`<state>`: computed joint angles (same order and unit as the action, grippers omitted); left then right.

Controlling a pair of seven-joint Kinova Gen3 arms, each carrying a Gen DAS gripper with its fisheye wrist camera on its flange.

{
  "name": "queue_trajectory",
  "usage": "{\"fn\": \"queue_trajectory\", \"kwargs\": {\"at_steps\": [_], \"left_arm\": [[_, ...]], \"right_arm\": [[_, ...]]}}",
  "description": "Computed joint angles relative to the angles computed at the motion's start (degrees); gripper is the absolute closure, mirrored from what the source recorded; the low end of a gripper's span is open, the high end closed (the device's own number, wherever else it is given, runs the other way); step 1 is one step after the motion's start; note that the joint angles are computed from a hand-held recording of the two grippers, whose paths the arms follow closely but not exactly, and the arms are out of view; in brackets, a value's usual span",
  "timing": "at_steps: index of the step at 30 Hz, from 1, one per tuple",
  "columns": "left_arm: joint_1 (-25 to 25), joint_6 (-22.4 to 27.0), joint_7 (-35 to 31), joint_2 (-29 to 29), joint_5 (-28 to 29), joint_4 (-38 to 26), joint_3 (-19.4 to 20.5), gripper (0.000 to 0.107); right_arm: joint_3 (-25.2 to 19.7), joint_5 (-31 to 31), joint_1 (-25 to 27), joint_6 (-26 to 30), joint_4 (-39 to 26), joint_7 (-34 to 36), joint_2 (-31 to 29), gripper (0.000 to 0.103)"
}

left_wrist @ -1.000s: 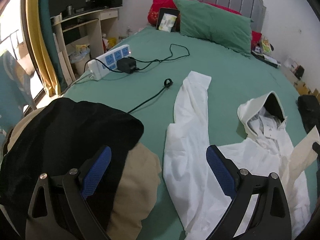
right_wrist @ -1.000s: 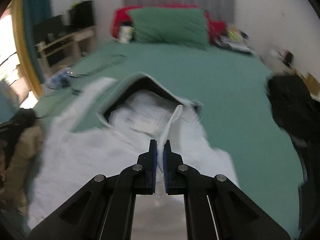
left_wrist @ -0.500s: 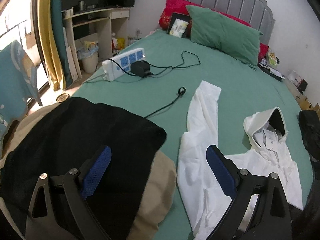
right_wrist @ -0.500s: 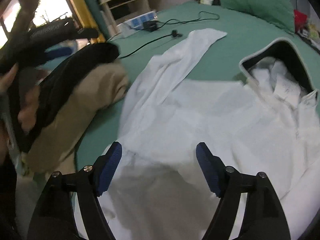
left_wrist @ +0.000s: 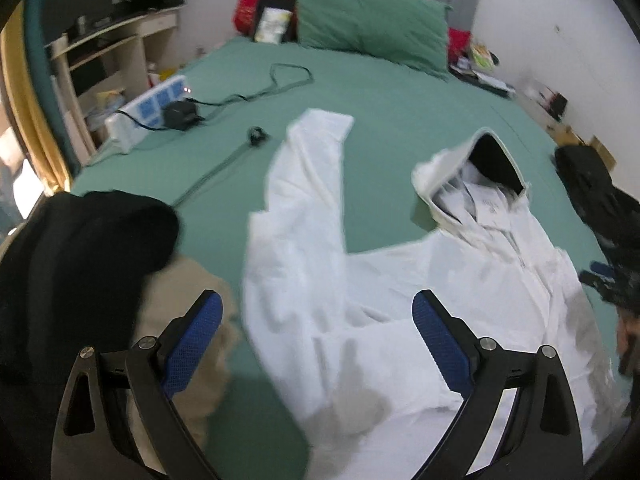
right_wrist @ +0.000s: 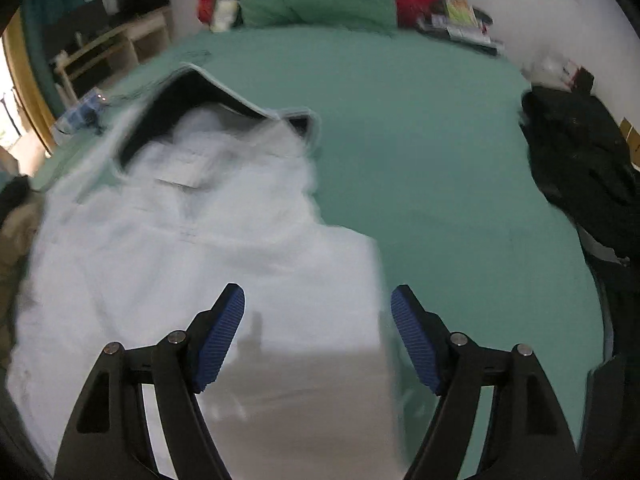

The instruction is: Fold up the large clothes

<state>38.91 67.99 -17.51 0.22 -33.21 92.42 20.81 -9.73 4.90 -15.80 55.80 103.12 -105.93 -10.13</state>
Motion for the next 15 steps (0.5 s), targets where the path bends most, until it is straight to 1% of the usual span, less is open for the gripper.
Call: {"fn": "queue_trajectory", "kwargs": {"at_steps": [1, 2, 3, 5, 6, 7, 9, 10, 11, 12, 13, 15], "left_arm": [[0.06, -0.07, -0.26, 0.70, 0.31, -0.29, 0.08, 0.010], [0.30, -0.09, -0.55, 1.59, 0.57, -0.61, 0.10, 0.010], [0.70, 0.07, -0.74, 2.50, 0.77, -0.98, 0.00, 0.010], [1.62, 0.22, -0.79, 3.71, 1.12, -1.43, -0.59, 0.010], [1.98, -0.12, -0.81, 4.24, 1.52, -1.58, -0.96, 0.010], [2.31, -0.28, -0.88, 4.62, 1.74, -1.79, -1.37, 0.010], [3.36, 0.08, -0.58, 5.67, 1.32, -2.47, -1.87, 0.010], [3.96, 0.53, -0.40, 6.25, 0.91, -2.99, -2.14, 0.010], [4.83, 0.84, 0.60, 6.72, -0.03, -3.14, -2.37, 0.010], [5.72, 1.09, 1.94, 7.08, -1.01, -3.15, -2.63, 0.010], [6.29, 1.24, 2.67, 7.31, -1.51, -3.21, -2.92, 0.010], [7.31, 0.82, 4.23, 7.81, -2.58, -3.11, -3.37, 0.010]], "right_arm": [[2.65, -0.96, -1.15, 0.54, -0.12, 2.33, 1.31, 0.036], [5.31, -2.33, -2.37, 0.57, -0.09, 4.66, 2.83, 0.047], [7.96, -4.07, -3.97, 0.36, 0.03, 6.99, 4.13, 0.061], [13.27, -7.89, -7.46, -1.42, 1.06, 11.65, 4.80, 0.076], [15.93, -10.22, -9.21, -2.06, 1.13, 13.98, 4.91, 0.092], [18.58, -12.55, -10.54, -2.47, 1.35, 16.31, 4.91, 0.098], [23.89, -17.21, -12.07, -3.31, 1.29, 20.97, 4.85, 0.098], [26.07, -19.54, -12.01, -3.77, 1.48, 22.46, 4.89, 0.098], [27.42, -21.88, -10.89, -4.73, 1.88, 23.21, 5.04, 0.099], [27.71, -23.44, -9.19, -5.64, 2.52, 23.65, 5.04, 0.100], [26.93, -24.07, -6.78, -6.62, 3.01, 23.73, 5.35, 0.100], [23.27, -23.41, -1.47, -8.37, 4.26, 22.69, 4.98, 0.101]]}}
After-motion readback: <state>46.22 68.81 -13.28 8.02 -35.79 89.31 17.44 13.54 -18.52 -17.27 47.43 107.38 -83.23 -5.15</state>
